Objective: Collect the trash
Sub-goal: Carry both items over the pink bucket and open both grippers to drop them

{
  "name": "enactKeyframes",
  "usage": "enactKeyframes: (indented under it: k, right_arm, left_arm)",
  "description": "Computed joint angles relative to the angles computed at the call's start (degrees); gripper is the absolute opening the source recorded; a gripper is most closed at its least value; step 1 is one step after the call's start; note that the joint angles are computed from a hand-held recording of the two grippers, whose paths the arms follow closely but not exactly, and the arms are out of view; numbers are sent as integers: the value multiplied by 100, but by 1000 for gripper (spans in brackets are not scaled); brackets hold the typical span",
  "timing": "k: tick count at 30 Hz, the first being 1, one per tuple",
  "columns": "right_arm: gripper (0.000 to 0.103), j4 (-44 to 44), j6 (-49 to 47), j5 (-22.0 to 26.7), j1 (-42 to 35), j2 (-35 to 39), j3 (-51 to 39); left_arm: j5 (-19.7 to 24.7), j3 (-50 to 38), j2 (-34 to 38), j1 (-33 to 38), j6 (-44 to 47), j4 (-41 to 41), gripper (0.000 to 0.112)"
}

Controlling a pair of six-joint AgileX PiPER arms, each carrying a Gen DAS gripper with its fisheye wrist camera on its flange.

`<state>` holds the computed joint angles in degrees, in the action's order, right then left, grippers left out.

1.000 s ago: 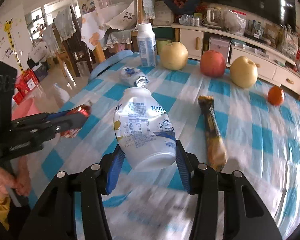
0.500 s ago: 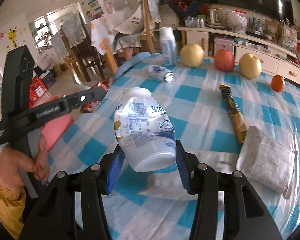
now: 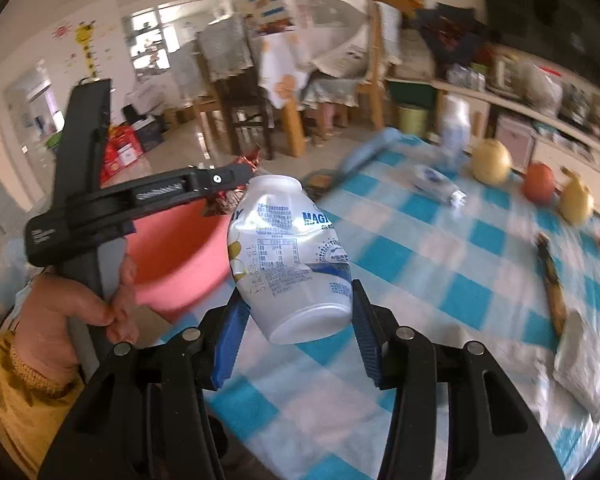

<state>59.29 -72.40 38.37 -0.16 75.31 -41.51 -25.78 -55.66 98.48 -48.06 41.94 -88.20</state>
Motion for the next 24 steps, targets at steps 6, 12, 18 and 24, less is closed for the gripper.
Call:
enactKeyframes:
  k: [6,12,18,24]
  right_arm:
    - [51,-471,993,-666,1575,279,-490]
    - [51,-853,1673,-1197,2745,941,-1013]
    - [51,-1636,2420,-1717,3432,1737,-1535]
    - [91,-1188,2123,-2047,3395,1848,-1259]
  left_arm:
    - [-230,997,-717,482,-936,364,33]
    - [-308,1513,-1050,886,-1222,270,33]
    - [-465,1732,-1172,1231,-1228,-107,41]
    - [-883,1629,-1112,1166,-986,-417,72]
